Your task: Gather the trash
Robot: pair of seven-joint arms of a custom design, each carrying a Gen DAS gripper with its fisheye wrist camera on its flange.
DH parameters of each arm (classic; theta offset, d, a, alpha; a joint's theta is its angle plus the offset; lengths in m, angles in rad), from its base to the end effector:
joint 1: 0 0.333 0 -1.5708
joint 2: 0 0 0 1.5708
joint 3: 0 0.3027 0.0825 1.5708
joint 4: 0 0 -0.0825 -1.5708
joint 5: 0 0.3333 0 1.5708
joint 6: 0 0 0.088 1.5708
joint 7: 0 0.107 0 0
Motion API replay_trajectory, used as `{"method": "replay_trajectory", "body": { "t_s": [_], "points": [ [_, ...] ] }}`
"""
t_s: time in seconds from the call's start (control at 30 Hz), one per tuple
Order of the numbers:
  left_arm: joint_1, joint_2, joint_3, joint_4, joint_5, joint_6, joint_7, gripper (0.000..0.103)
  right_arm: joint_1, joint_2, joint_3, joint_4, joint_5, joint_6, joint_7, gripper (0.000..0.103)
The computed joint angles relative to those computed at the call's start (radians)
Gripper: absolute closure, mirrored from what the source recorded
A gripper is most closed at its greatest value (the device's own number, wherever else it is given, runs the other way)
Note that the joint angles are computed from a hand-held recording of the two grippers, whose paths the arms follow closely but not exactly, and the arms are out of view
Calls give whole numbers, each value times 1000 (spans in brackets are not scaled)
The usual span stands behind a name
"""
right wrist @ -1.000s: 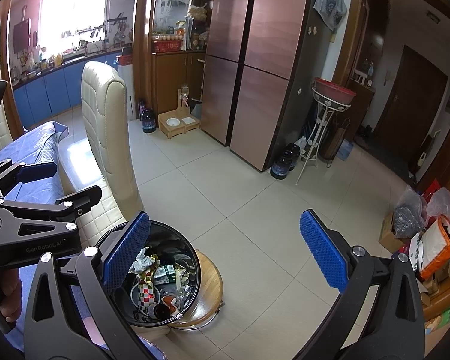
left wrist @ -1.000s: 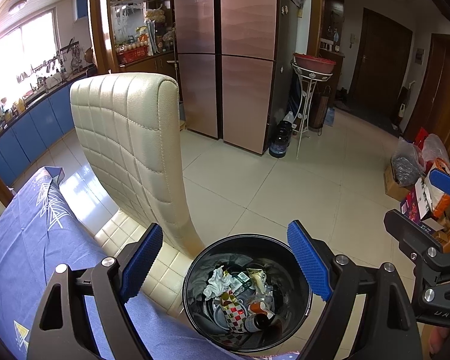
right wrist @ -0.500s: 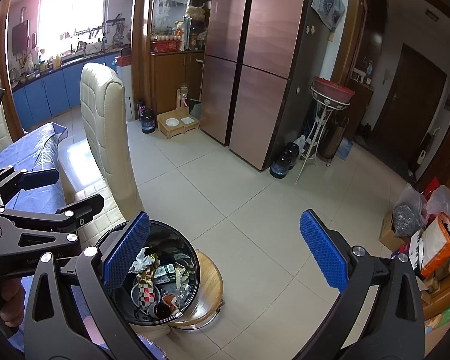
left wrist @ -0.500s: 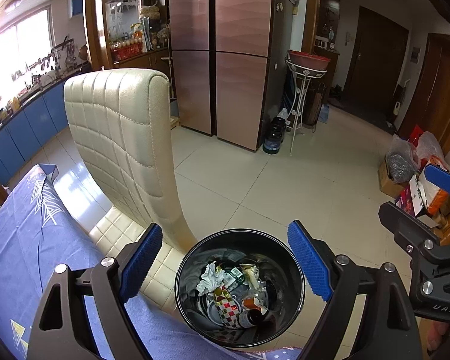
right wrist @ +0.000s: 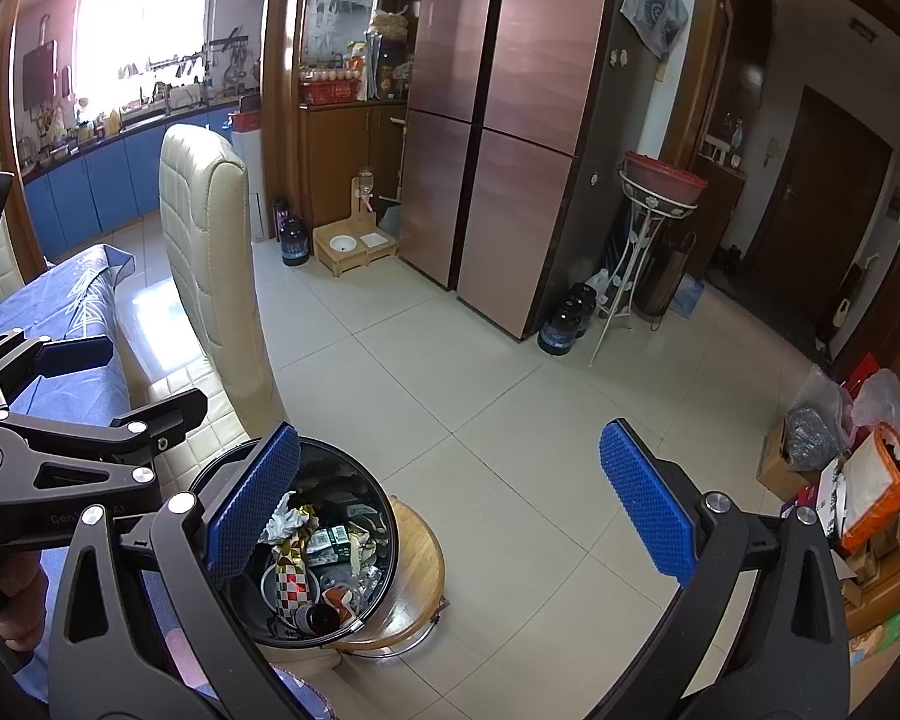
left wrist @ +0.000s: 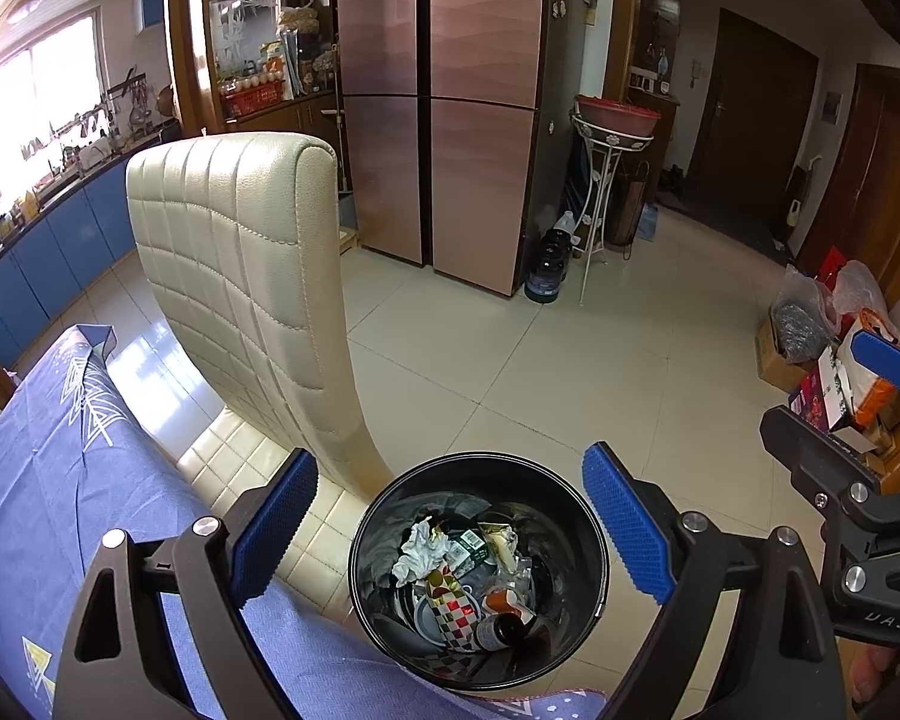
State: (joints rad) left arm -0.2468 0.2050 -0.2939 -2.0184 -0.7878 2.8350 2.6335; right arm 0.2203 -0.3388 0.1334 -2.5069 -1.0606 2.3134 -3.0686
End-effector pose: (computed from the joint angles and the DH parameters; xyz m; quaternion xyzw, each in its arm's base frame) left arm 0.5212 -0.2596 0.4292 -0.3096 0.8767 -0.3506 0.1128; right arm 0.3875 0.1269 0.4412 -0.4289 0.8005 -0.3945 0.1396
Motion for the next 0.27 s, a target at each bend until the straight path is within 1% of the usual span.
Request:
{"method": "replay_trajectory", "body": {
  "t_s": [0.1, 0.27],
  "points": [
    [2, -8, -4, -6, -18, 2, 15, 15, 3, -3, 4, -3, 1, -5, 9, 4],
    [2, -25, -17, -25, -70, 23, 81, 15, 5, -5, 3, -5, 1, -5, 8, 4]
  ]
}}
